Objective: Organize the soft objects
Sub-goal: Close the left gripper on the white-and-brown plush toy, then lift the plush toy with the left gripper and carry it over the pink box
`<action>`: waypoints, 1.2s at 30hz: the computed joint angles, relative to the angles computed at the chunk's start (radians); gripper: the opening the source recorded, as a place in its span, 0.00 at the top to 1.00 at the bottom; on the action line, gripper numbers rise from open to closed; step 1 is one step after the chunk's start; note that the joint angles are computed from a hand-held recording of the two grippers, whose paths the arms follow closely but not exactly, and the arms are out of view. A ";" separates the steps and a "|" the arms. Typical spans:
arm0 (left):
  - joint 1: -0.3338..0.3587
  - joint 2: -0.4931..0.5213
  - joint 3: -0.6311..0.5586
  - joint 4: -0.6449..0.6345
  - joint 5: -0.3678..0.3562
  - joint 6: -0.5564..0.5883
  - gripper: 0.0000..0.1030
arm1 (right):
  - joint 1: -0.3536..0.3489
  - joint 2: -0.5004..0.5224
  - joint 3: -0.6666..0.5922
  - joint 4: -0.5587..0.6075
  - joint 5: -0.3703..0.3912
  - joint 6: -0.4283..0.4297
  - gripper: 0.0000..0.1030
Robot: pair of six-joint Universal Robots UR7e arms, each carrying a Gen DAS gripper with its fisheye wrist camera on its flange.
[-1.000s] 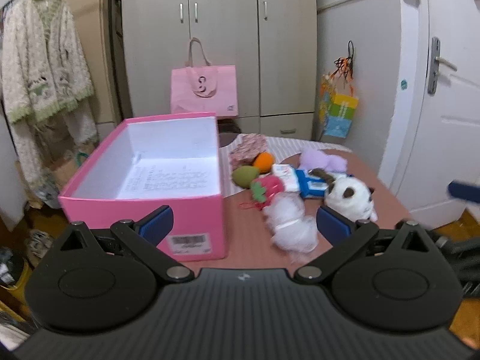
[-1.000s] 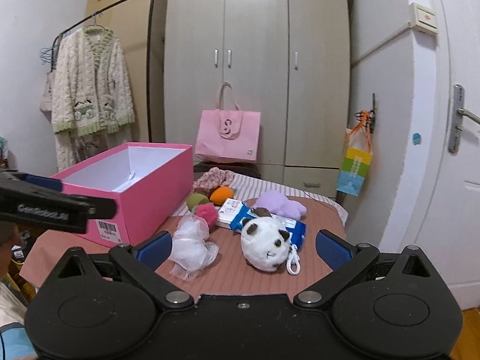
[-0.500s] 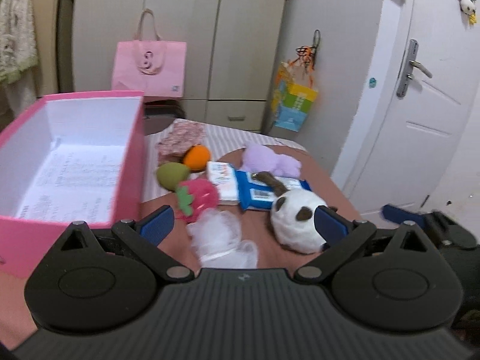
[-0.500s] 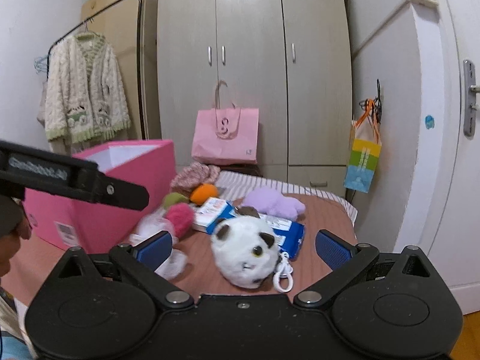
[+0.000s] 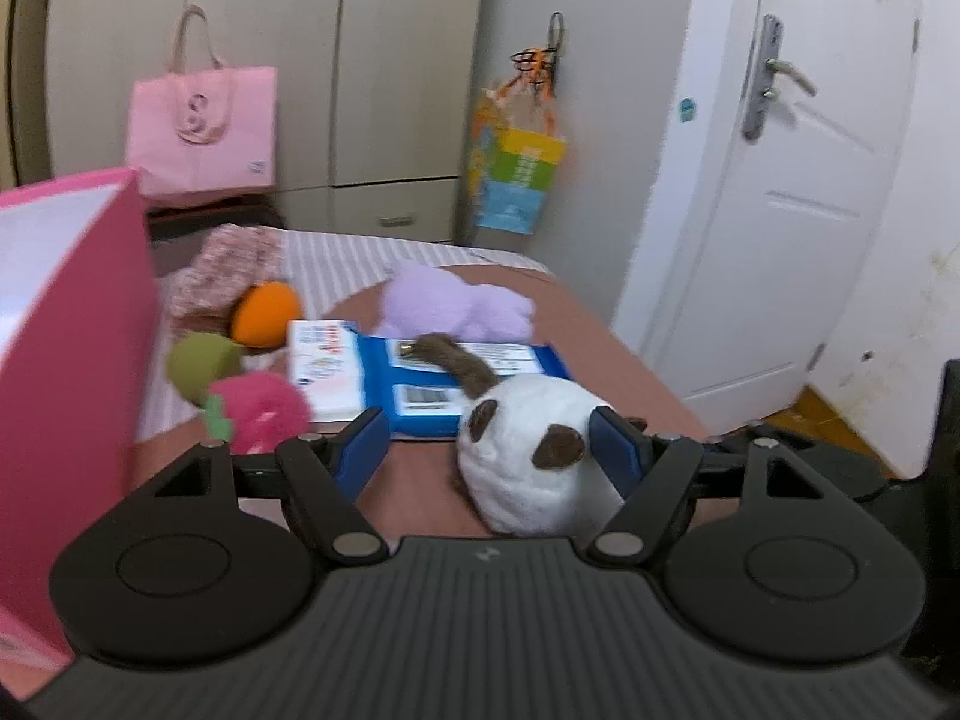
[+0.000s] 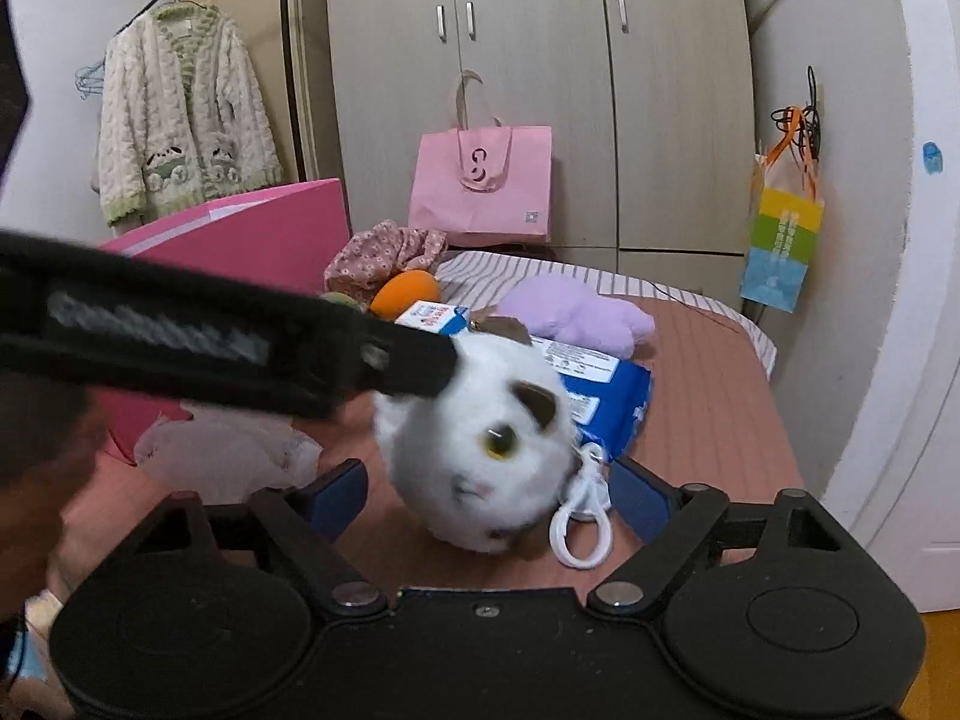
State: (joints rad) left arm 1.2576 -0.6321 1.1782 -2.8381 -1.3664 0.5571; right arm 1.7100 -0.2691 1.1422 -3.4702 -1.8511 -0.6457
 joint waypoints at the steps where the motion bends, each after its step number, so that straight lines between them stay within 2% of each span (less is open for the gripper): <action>1: 0.008 0.000 -0.011 0.025 -0.034 -0.016 0.29 | -0.002 0.002 -0.006 0.007 0.007 0.003 0.12; 3: 0.023 0.009 -0.049 0.092 -0.085 -0.087 0.29 | -0.001 0.013 -0.025 0.011 0.003 0.014 0.14; 6: 0.036 0.028 -0.087 0.141 -0.106 -0.148 0.27 | -0.005 0.016 -0.034 0.010 0.026 0.051 0.16; 8: 0.040 0.028 -0.072 0.107 -0.119 -0.138 0.31 | -0.002 0.028 -0.052 0.007 0.011 0.040 0.26; 9: 0.039 0.025 -0.059 0.089 -0.118 -0.124 0.34 | 0.001 0.042 -0.069 -0.007 -0.011 0.023 0.26; 11: 0.035 0.014 -0.034 0.073 -0.124 -0.097 0.41 | 0.000 0.048 -0.070 -0.023 -0.009 0.010 0.28; 14: 0.027 -0.001 -0.011 0.089 -0.114 -0.084 0.42 | 0.006 0.060 -0.069 -0.065 -0.018 -0.017 0.30; 16: 0.022 -0.019 0.018 0.069 -0.111 -0.073 0.42 | 0.017 0.068 -0.067 -0.092 -0.044 -0.032 0.31; 20: 0.006 -0.071 0.091 0.027 -0.104 -0.036 0.42 | 0.033 0.050 -0.021 -0.144 -0.046 -0.041 0.32; 24: -0.019 -0.130 0.154 0.024 -0.049 -0.022 0.42 | 0.053 0.002 0.040 -0.113 -0.044 -0.015 0.32; 28: -0.026 -0.194 0.207 0.020 -0.059 -0.003 0.41 | 0.087 -0.030 0.078 -0.087 -0.071 0.009 0.32; 36: -0.018 -0.280 0.234 0.085 -0.068 -0.040 0.41 | 0.149 -0.036 0.083 -0.056 -0.100 -0.037 0.32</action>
